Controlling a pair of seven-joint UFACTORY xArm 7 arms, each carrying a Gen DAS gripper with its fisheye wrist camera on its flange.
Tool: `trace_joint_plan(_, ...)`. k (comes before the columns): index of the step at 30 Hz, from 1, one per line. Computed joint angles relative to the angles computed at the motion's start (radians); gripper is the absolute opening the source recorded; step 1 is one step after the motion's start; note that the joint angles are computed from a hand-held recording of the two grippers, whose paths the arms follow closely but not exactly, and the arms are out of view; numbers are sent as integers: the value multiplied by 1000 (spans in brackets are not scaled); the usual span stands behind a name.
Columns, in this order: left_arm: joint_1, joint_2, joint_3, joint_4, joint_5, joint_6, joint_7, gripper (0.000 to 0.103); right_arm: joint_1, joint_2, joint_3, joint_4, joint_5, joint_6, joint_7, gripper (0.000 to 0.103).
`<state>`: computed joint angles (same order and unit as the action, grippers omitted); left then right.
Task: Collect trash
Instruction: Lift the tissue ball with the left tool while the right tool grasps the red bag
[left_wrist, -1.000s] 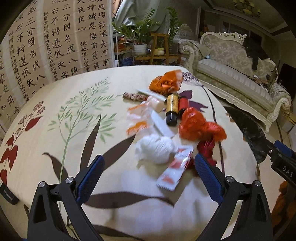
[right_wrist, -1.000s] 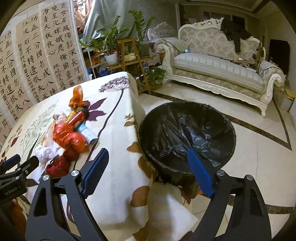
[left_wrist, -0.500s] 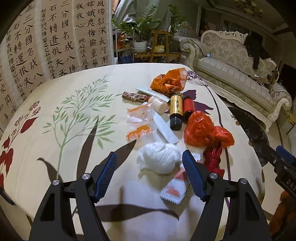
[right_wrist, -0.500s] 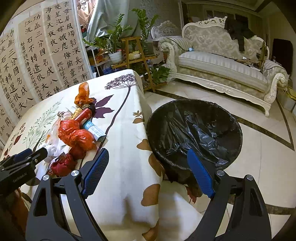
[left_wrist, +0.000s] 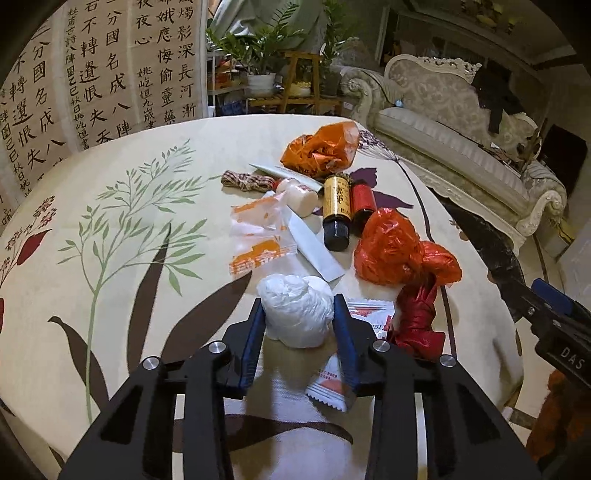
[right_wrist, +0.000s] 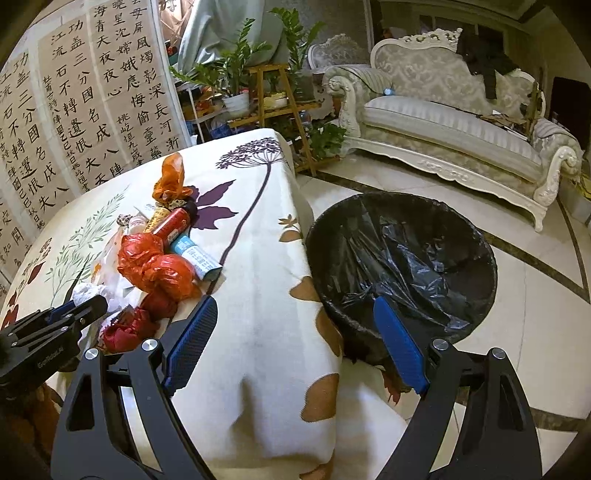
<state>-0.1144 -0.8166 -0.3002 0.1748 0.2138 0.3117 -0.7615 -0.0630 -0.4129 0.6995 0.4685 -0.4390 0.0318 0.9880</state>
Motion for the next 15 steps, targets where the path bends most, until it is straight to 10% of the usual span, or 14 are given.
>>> trace_joint_plan(15, 101, -156, 45, -40, 26, 88, 28, 37, -58, 162, 106, 185, -160, 8, 42, 69)
